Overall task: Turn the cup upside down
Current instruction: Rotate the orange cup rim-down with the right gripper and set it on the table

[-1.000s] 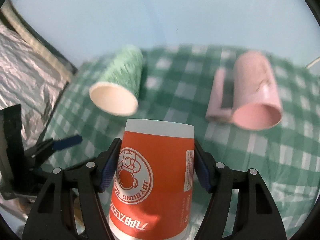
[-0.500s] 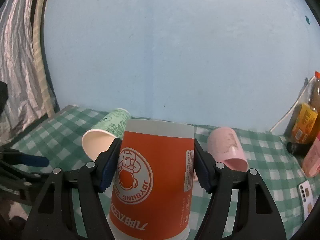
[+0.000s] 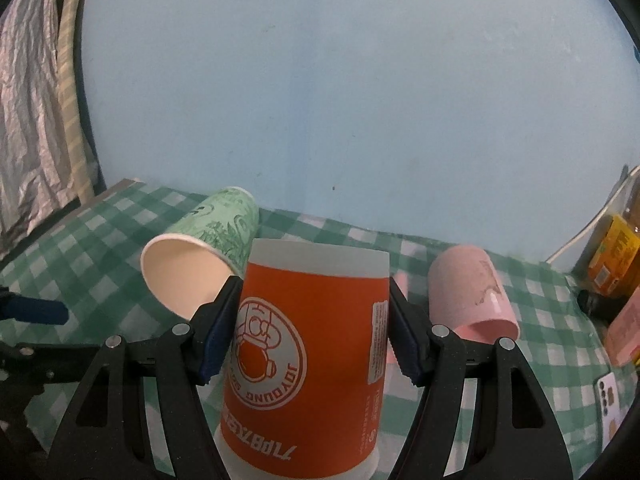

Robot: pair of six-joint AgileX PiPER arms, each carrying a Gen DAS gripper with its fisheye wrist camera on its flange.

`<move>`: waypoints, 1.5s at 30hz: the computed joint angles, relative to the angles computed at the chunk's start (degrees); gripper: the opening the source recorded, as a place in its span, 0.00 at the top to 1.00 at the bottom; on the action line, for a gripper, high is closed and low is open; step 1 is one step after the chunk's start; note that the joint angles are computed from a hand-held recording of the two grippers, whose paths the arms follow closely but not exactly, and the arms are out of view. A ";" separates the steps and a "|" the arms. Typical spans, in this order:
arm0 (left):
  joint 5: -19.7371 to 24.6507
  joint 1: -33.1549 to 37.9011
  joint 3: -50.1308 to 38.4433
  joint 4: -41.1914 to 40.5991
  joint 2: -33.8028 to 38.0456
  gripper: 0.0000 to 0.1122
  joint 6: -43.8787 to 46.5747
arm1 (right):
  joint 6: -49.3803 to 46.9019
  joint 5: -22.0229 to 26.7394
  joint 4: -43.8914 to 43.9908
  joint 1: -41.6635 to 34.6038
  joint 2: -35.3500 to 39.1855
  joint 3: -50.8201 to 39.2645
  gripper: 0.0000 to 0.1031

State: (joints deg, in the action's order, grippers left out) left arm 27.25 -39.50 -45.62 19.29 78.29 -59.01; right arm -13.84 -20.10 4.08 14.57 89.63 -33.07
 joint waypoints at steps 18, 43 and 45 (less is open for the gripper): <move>2.42 -7.40 0.58 9.57 -1.29 0.20 -10.26 | 26.53 1.93 -26.52 -6.72 -8.49 7.48 0.22; 21.70 -29.94 -2.02 40.02 -1.62 0.09 -39.66 | 83.95 2.67 -85.15 -20.76 -30.12 10.82 0.15; 23.89 -31.59 -2.30 41.27 -1.41 0.09 -40.57 | 85.41 2.43 -86.31 -21.71 -31.01 11.23 0.15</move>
